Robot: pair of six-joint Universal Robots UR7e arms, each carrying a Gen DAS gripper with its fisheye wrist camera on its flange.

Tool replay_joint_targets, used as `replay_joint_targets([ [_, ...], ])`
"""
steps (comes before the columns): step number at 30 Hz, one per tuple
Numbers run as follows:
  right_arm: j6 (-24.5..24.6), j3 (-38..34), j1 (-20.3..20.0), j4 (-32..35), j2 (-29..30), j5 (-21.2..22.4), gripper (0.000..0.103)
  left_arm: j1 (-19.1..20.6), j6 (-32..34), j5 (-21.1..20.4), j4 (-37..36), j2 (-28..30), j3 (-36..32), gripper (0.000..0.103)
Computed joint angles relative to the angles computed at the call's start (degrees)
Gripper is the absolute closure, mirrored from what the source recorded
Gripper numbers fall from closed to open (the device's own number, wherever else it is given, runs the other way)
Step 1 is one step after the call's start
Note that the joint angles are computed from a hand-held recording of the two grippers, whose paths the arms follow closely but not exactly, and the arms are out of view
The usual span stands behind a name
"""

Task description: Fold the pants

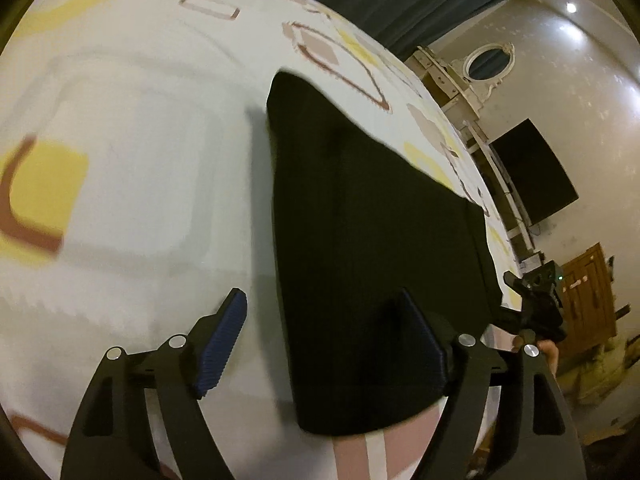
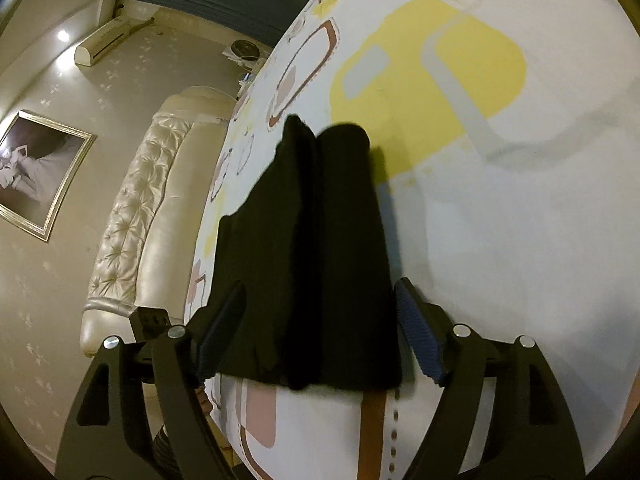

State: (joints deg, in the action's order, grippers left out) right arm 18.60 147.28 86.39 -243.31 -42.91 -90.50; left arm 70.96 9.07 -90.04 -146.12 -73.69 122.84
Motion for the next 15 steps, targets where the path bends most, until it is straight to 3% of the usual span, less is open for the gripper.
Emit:
replay_joint_targets([
  [15, 0.5, -2.1, 2.9, 0.1, 2.9, -2.1, 0.021, 0.9, -2.3, -4.4, -1.8, -1.1, 2.3, 0.024],
])
